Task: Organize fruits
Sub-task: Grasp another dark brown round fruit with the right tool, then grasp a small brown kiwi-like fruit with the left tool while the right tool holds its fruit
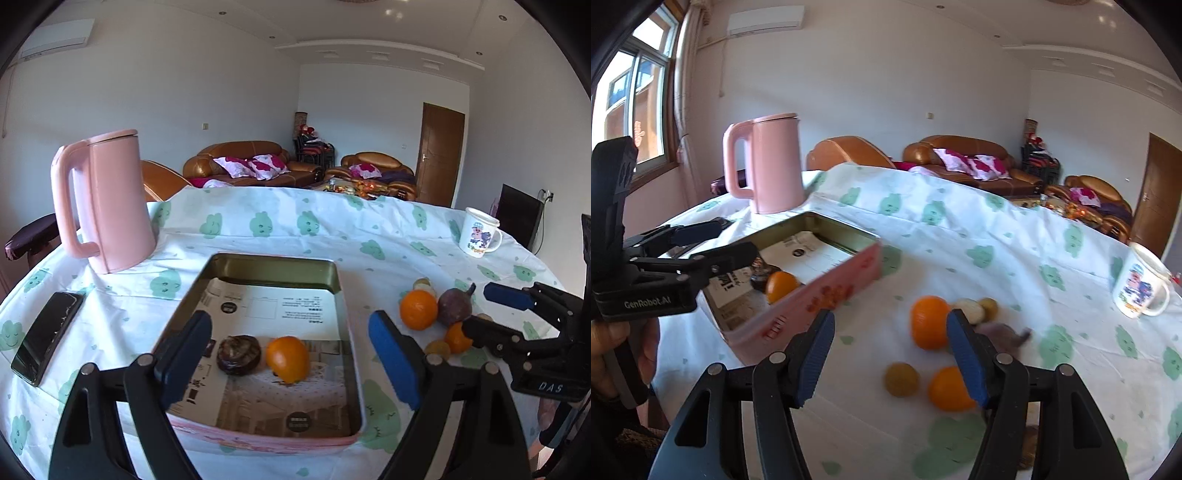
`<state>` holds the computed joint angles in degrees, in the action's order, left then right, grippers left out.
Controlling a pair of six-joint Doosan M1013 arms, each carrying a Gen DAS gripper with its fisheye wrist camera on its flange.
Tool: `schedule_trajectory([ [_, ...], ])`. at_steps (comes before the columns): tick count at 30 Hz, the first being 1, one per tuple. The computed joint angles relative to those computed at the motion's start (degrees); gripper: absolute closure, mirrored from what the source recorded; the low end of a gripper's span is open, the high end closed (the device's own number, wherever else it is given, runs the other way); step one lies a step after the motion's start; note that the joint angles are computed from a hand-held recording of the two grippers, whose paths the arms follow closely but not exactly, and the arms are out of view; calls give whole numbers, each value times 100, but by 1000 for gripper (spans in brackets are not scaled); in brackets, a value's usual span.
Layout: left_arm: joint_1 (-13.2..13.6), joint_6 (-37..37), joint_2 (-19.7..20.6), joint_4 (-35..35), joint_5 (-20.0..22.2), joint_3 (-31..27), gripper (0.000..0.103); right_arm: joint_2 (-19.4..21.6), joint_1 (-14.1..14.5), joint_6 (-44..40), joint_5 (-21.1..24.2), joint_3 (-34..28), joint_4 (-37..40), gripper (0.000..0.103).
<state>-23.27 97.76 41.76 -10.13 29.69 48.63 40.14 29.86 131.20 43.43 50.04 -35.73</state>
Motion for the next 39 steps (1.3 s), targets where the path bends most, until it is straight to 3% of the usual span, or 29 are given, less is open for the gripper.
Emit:
schedule_trajectory([
  [4,-142,592,43,-385,211,-80,14,-321,-53,823,433,562,-521,39],
  [11,-367,1047,377,-652,1143,-675,17,-403,-185,786,604,816,-12,39],
  [16,-408,1067,857,-882,2292,-1529,44,-394,-209,691,593,867,166,39],
  [19,-445,954,1020,-761,2625,-1801,44,-367,-237,565,617,816,329,44],
  [21,-449,881,1096,-761,2792,-1927,47,-320,-279,287,666,728,654,55],
  [24,-474,849,1208,-658,2996,-2134,50,-280,-322,55,709,663,925,62],
  [28,-440,845,1331,-814,3191,-2354,71,-325,-329,25,560,750,990,62],
  [39,-365,1208,955,-1349,2358,-1599,71,-543,-238,701,-57,1179,157,63],
])
